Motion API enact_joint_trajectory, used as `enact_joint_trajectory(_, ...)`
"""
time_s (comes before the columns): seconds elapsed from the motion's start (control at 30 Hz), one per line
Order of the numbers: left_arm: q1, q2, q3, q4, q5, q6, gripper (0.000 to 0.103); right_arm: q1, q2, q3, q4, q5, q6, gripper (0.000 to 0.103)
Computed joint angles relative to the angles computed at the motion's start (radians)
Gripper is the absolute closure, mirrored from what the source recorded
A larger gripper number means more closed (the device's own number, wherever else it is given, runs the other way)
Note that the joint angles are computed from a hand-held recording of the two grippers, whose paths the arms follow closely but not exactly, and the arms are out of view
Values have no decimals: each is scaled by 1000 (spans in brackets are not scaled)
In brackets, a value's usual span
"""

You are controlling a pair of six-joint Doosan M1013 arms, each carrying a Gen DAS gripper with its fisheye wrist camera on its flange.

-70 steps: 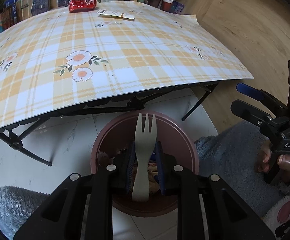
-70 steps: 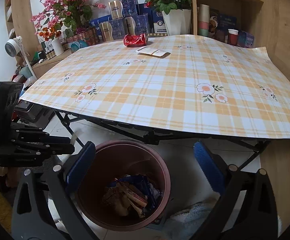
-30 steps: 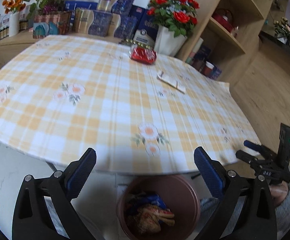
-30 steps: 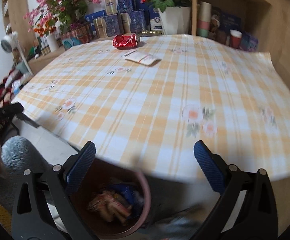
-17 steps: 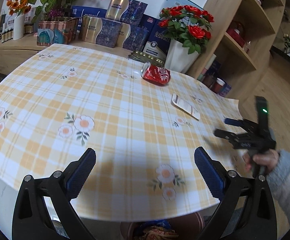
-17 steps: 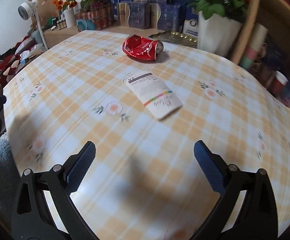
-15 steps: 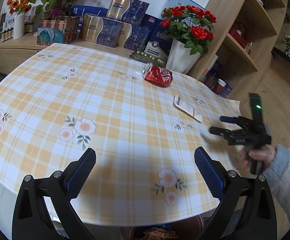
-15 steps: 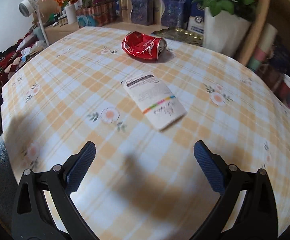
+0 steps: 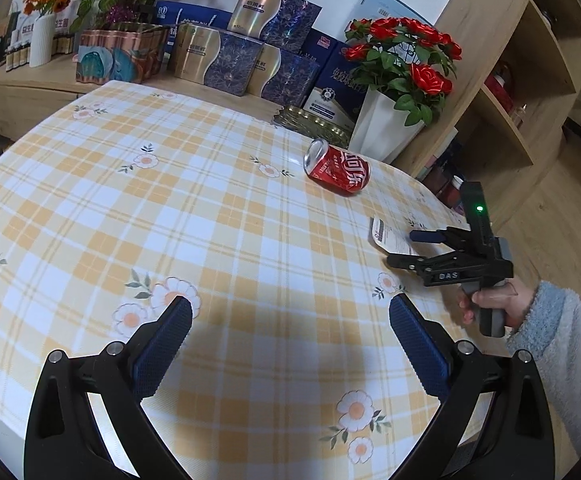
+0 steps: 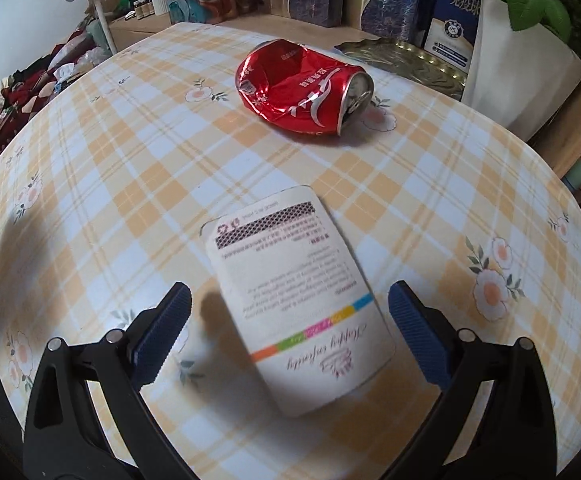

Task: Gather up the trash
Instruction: 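Move both open tools back over the table toward the can and card, then close the right tool on the white printed card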

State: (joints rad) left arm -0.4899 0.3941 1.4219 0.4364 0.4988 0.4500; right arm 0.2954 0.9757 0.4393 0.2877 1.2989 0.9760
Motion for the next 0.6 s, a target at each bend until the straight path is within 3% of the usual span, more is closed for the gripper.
enact_joint_trajectory(0.2, 1, 21, -28, -65, -14, 91, 6, -3, 23, -36, 13, 30, -11, 6)
enact_joint_trajectory(0.3, 2, 34, -46, -63, -8, 91, 6, -8, -19, 49, 54, -34, -56, 24)
enact_joint_trajectory(0.4, -1, 46, -53, 13, -12, 2, 6, -12, -65, 145, 87, -121, -80, 29)
enact_joint_trajectory(0.53, 7, 64, -71, -48, -31, 18, 7, -18, -104, 226, 116, -210, -82, 39)
enact_joint_trajectory(0.6, 7, 74, -86, -56, -27, 35, 6, -28, -141, 297, 169, -300, -99, 42)
